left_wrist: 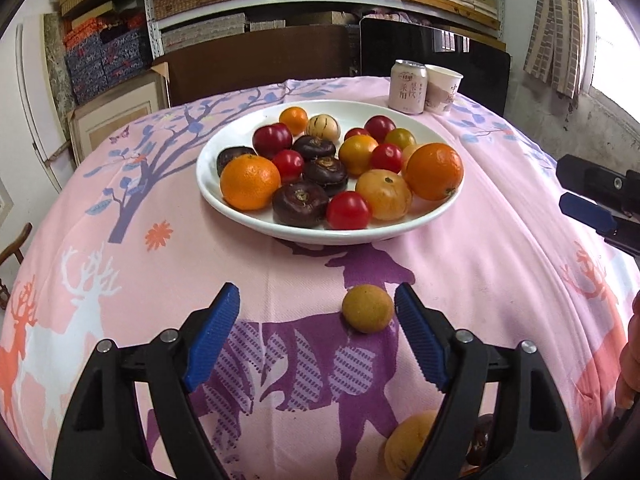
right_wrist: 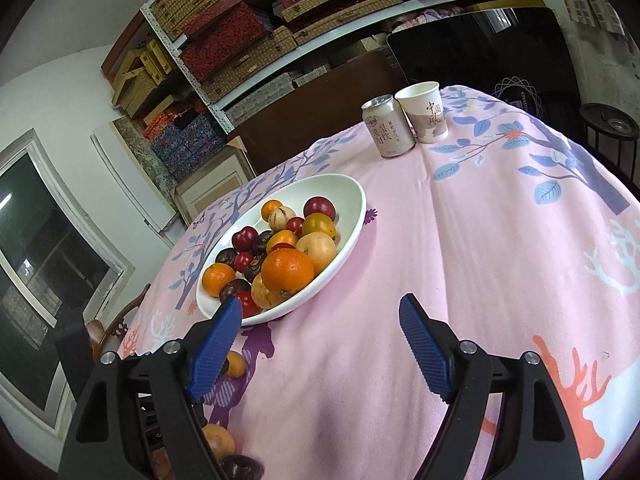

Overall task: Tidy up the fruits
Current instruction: 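Grasp a small yellow fruit on the cloth with the left gripper, then grasp a large pale yellow pear with the right gripper while the left gripper holds its fruit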

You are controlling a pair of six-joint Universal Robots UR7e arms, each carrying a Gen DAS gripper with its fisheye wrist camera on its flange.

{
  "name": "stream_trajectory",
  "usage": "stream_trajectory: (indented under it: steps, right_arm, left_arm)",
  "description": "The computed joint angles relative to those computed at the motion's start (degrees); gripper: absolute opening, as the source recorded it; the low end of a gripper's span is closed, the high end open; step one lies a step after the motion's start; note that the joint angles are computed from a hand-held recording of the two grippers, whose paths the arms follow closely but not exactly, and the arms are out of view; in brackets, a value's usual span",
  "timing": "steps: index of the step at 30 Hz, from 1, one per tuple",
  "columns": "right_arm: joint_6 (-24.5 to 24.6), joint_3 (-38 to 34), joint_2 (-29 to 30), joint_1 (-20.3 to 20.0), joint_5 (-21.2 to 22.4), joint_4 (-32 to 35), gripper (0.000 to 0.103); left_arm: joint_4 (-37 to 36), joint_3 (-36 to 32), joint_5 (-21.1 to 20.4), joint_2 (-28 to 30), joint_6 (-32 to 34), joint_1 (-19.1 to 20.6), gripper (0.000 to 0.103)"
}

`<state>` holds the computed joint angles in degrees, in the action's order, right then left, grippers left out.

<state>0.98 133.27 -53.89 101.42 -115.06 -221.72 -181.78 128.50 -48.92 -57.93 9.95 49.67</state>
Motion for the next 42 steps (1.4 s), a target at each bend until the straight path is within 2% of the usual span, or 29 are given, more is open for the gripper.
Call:
stream_trajectory:
  steps: [4,6,8,9,15,19,24,28,32,38,42]
  right_arm:
    - [0.3,0.1,-0.1,0.1,0.0,0.3,0.082]
    - [0.1,0.1,0.0,0.3,-0.1,0.3,0.083]
    - [-0.2,0.0,0.1,0.6,-0.4,0.3,0.085]
    - [-0.2,0.0,0.1,0.7,-0.6,0.3,0.086]
    - [-0.2,-0.1,0.1,0.8,-0.7,0.5,0.086]
    - [-0.1,-0.2,0.1,0.8,-1.0,0.9,0.086]
    - [0.3,-0.3,0.1,0.6,-1.3,1.5,0.086]
    - [0.3,-0.2,0.0,0.4,-0.7,2.1,0.086]
    - [-0.9,-0.6,0.5,0.7,0.2,3.4,0.086]
    - [-7.5,-1.4,2.2,3.7,3.2,9.5,0.086]
    - [-13.7,-1.7,5.2,7.8,0.9,12.8,0.087]
  left_arm:
    - [0.4,-0.1,-1.4,0.3,1.0,0.1,0.075]
    - [0.9,-0.7,-1.8,1.0,1.8,0.3,0.068]
    - [3.3,-1.4,-3.0,1.0,1.5,0.8,0.053]
    - [4.3,-1.9,-3.4,1.1,1.2,1.1,0.050]
    - [5.4,-2.8,-6.3,0.8,0.4,2.4,0.046]
    - [7.2,-3.5,-8.3,0.8,1.2,2.8,0.030]
    - [7.3,-3.6,-8.6,0.9,1.1,2.8,0.029]
    - [5.5,-2.2,-6.0,-0.5,0.7,2.2,0.029]
    - [3.9,-0.6,-4.2,-4.4,-1.8,3.1,0.029]
    - [6.1,2.0,-2.3,-9.0,-5.9,5.3,0.029]
    - [4.4,2.6,-2.0,-9.2,-4.8,4.8,0.029]
